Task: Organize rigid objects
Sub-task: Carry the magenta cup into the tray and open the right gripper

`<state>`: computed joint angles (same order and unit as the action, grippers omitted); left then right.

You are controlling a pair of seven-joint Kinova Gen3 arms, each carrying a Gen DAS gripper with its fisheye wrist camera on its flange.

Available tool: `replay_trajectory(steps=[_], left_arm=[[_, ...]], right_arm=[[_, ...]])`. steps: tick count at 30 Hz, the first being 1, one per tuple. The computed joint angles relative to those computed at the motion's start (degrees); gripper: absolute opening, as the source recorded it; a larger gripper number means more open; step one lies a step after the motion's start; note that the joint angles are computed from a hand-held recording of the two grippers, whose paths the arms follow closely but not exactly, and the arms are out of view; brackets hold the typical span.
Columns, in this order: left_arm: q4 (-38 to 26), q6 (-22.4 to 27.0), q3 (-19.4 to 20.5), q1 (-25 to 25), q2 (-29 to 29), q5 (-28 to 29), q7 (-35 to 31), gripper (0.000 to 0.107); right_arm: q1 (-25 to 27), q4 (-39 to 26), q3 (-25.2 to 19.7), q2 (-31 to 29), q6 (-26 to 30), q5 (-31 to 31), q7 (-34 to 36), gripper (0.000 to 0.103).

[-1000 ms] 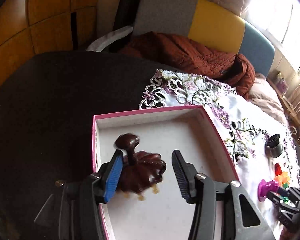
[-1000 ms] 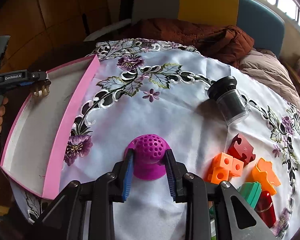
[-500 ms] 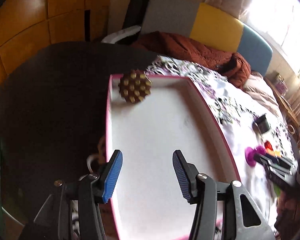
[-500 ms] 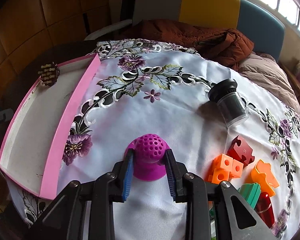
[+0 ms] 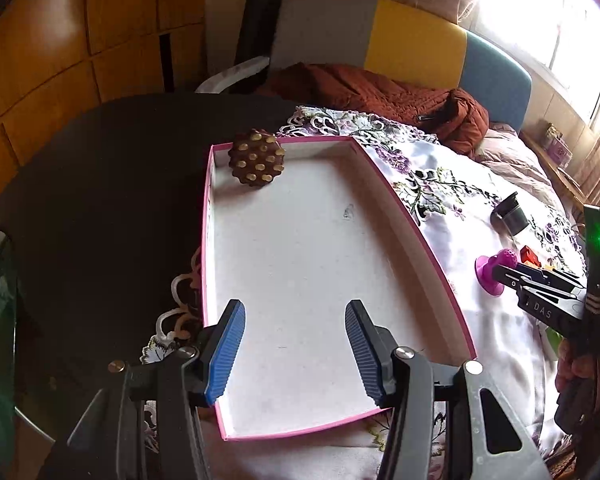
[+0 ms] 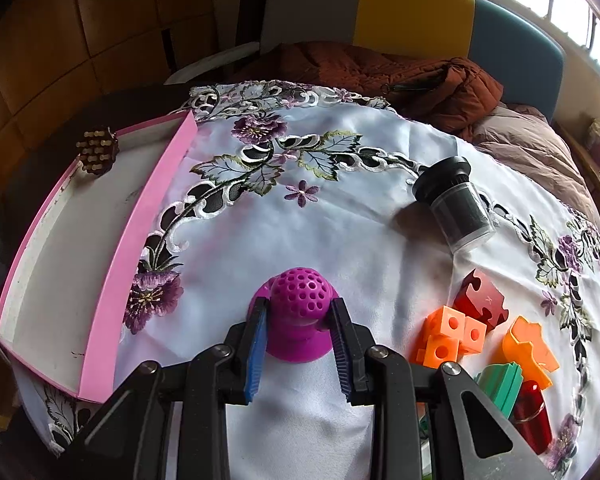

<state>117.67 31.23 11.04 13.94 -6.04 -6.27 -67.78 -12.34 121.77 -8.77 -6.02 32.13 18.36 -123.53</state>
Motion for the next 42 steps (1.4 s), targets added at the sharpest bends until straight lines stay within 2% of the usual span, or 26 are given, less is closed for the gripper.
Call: replay_trajectory(steps=[8,13,18,24,29,34,36,39,41,42], left_arm=[[0.7,-0.5,-1.9,-0.4,-0.9,3.7,-4.5,0.053],[1.6,-0.7,-3.8,-1.2,-1.3,7.8,-8.6,0.053],[3.1,-1.4,-5.8,-2.5,-2.2,12.1,-12.9,0.053],[5.1,-1.9,-8.9,-5.0,-3.7,16.2,-17.7,0.053],[6.4,-2.3,-10.3,-7.3,-4.4,17.9,-19.6,0.053],[7.0,-2.8,-11.7,-8.0,-4.4,20.3,-23.0,0.053],[7.1,-2.6,-11.8,-8.2,-4.2,21.2,-24.0,0.053],[7.3,-3.2,-11.4,-8.6,-4.0,21.6,-24.6,0.053],[7.3,-3.2,-11.3,-8.5,-4.0,22.1,-25.1,0.053],[7.4,-3.4,-10.9,-8.6,-4.1,21.9,-24.8,0.053]], right_arm=[[-0.7,-1.8,-0.7,0.1,3.0,0.5,-3.3,0.03],[-2.6,-4.7,-3.0,-1.3,5.4,1.7,-5.4,0.03],[-5.3,-8.8,-4.3,-0.8,5.5,-0.1,-4.1,0.03],[-10.4,-15.8,-5.1,6.7,6.7,0.0,-3.6,0.03],[-16.0,-25.1,-1.5,15.8,11.6,2.7,-6.5,0.03],[-17.9,-31.9,2.3,22.2,13.9,0.8,-6.0,0.031],[-16.8,-32.9,2.0,23.0,14.1,-1.2,-4.2,0.034],[-18.0,-30.6,3.4,21.3,12.6,-0.6,-4.9,0.038],[-18.2,-27.8,3.5,18.9,11.0,-0.2,-5.9,0.052],[-18.5,-26.4,3.6,17.7,10.4,0.6,-7.1,0.054]])
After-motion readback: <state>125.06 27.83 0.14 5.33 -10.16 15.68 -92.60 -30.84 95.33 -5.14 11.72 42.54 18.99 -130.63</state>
